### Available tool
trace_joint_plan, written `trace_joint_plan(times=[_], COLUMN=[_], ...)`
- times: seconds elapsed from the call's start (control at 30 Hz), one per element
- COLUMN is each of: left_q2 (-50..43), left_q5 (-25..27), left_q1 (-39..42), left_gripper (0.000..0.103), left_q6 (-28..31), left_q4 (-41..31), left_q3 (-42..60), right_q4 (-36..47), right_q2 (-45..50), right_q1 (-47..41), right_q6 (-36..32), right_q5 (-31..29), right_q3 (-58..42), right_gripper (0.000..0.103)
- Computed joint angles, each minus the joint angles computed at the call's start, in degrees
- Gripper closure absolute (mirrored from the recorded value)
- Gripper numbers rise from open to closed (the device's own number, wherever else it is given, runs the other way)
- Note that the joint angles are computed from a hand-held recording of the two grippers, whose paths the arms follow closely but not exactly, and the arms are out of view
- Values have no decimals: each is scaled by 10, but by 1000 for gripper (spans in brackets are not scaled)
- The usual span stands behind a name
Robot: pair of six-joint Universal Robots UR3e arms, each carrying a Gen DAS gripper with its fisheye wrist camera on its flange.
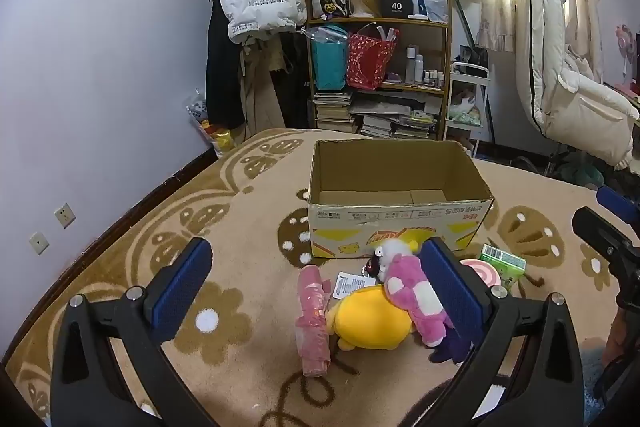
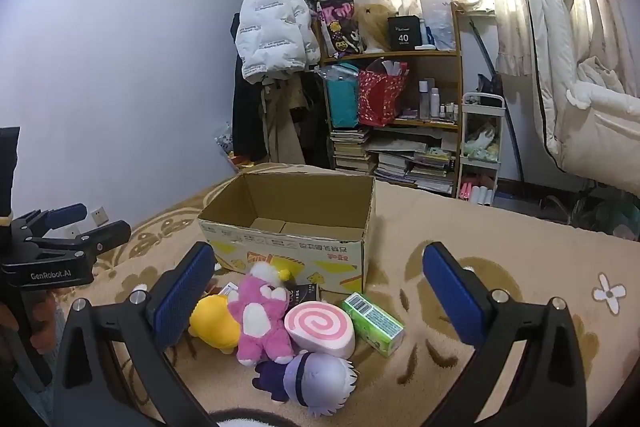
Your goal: Organize soft objects
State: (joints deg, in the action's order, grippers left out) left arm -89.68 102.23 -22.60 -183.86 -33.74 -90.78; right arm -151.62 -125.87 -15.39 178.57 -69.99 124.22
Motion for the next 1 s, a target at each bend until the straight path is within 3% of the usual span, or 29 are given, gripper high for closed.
trace_joint_plan(times=[0.17, 0.3, 0.43, 1.0], left_q2=[0, -11, -10, -7], left_q5=[17, 29, 27, 9], left_q1=[-6, -22, -20, -3], left_gripper=[0, 0, 0, 0], left_q6=[2, -11, -10, 0], left_q4=[-1, 2, -6, -16], left_q3=[0, 0, 4, 12], right_q4=[19, 14, 37, 19], right_q2=[-23, -12, -38, -16], right_q1=[-32, -20, -57, -30], right_q6=[-5, 6, -10, 0], right_q5=[30, 20, 55, 27], right_q3=[10, 6, 16, 13], right_gripper=[0, 0, 0, 0])
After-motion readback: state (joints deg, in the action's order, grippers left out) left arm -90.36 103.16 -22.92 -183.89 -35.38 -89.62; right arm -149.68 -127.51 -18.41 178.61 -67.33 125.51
